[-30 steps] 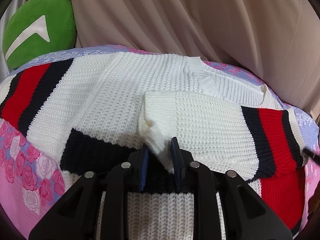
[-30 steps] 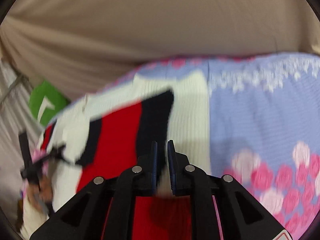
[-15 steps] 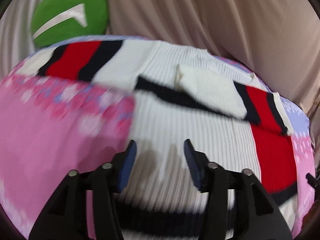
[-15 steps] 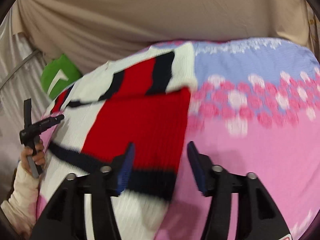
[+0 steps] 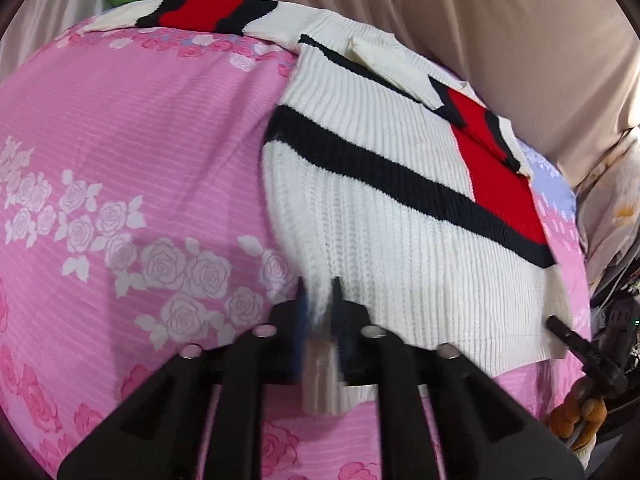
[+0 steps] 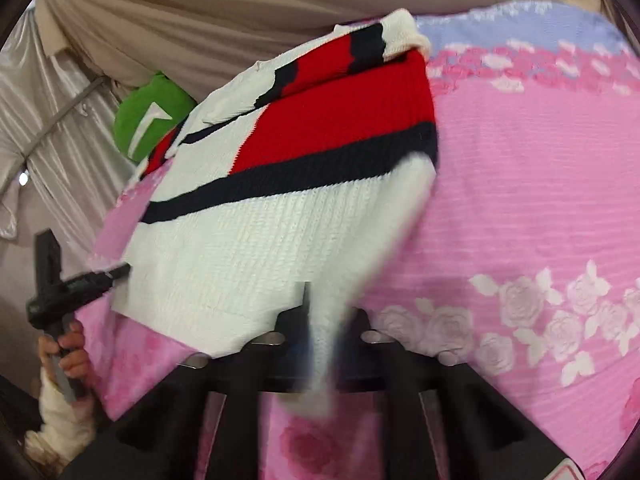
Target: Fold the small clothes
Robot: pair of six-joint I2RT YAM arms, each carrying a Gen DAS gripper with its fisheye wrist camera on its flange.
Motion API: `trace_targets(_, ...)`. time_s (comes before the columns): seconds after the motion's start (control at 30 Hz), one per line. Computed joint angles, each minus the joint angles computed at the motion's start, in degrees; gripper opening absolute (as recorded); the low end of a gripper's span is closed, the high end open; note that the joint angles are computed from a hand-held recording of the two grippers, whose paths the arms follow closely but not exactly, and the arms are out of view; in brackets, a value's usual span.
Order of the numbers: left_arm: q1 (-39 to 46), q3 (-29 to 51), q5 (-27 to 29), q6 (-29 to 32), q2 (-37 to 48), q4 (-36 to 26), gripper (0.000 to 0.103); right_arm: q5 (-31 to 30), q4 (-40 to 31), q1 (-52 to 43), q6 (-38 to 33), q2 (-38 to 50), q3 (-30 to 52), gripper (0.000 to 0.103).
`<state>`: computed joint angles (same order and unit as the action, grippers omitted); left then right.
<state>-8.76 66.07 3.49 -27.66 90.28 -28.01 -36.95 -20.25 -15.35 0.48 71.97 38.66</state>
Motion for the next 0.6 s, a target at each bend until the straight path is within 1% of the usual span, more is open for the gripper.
trace_targets(0.07, -0.82, -1.44, -0.56, 0.40, -3.24, -0.60, 0.005, -0.62, -3.24, -3.00, -2.44, -5.89, -1.03, 0.006)
trace_targets(0.17, -2.37, -5.45, -1.38, 1.66, -10.98, -3.19, 0.004, -3.15, -14.12, -10.79, -10.99, -13.57, -1.28, 0.006)
trace_targets(0.23, -4.25, -8.86, -1.61, 1.60, -16.58, -6.41, 0.004, -4.78, -22.28, -16.65, -18.16, -16.10, -1.16, 0.006)
trace_targets(0.3, -5.82, -12.51, -0.42, 0.49, -21.18, -9.05, 0.004, -5.10, -31.64, -23.91, -27.98, -18.05, -2.08, 0.006)
trace_targets(0.37, -6.95, -17.09, 1.98, -1.87, -25.79, -11.35, 0.004, -3.48, -37.36, -28.92, -35.64, -17.54, -3.53, 0.006)
trace_targets(0.4, -7.30, -19.52, 2.90, -3.42, -27.90, -11.82, 0.004, -1.74, -38.62, -30.02, -37.94, -17.17, -4.35, 0.007)
trace_targets(0.43, -7.13, -20.94, 3.44, -4.34, -29.21, -11.98, 0.003, 0.06, -39.01, -30.65, -39.23, -17.19, -5.09, 0.007)
trace_targets(0.5, -3.42, -22.37, 6.23, -4.28, -32.46, -12.13, 0.004, -0.16, -40.51, -33.24, -41.06, -16.85, -3.86, 0.011)
trace_targets(0.53, -0.51, -21.24, 6.74, -2.73, -33.11, -11.99, 0.004, 0.00, -39.91, -33.34, -39.14, -17.15, -2.18, 0.012)
trace_targets(0.6, 5.53, -17.05, 6.19, 1.74, -31.51, -11.12, 0.011, -2.28, -36.55, -32.48, -33.56, -18.13, 1.64, 0.021)
